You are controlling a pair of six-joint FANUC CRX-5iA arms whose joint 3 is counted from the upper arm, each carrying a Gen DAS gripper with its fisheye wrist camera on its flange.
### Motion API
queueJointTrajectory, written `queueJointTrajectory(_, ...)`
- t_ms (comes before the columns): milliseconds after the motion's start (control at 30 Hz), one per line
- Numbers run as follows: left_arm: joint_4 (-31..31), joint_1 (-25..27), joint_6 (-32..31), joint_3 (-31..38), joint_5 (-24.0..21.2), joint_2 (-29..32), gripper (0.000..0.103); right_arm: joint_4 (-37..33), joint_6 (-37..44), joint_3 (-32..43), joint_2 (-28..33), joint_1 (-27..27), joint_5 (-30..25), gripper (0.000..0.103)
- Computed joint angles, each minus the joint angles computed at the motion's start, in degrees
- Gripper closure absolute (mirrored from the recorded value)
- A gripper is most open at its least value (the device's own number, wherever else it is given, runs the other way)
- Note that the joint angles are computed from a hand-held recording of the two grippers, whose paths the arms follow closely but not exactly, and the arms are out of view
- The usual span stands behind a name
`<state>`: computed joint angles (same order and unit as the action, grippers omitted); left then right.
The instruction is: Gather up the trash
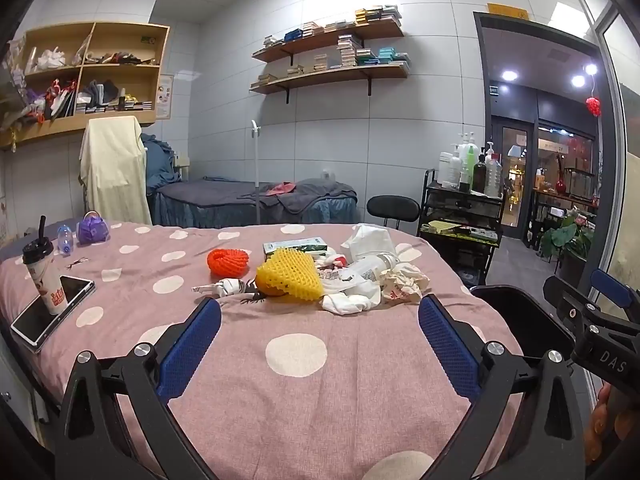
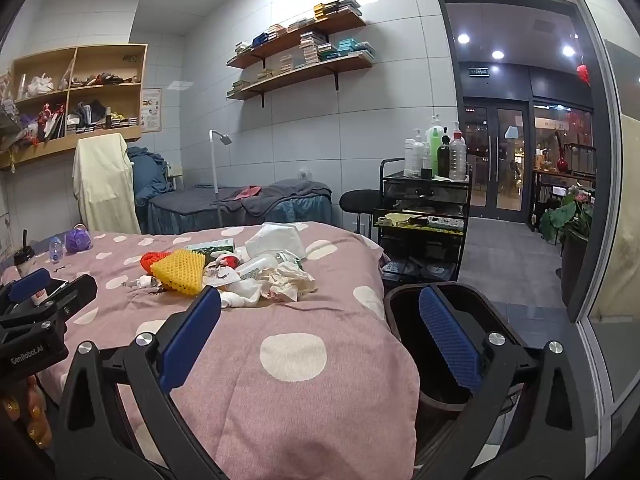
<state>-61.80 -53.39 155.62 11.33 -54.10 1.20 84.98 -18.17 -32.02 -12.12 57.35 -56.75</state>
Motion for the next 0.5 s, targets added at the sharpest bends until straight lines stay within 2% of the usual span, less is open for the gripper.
queueJointTrajectory(500,-0.31,0.08,0.76,-0.25,0.31,0.09,0.006,0.67,-0.86,-1.06,-0.44,-0.33,0.38,0.005)
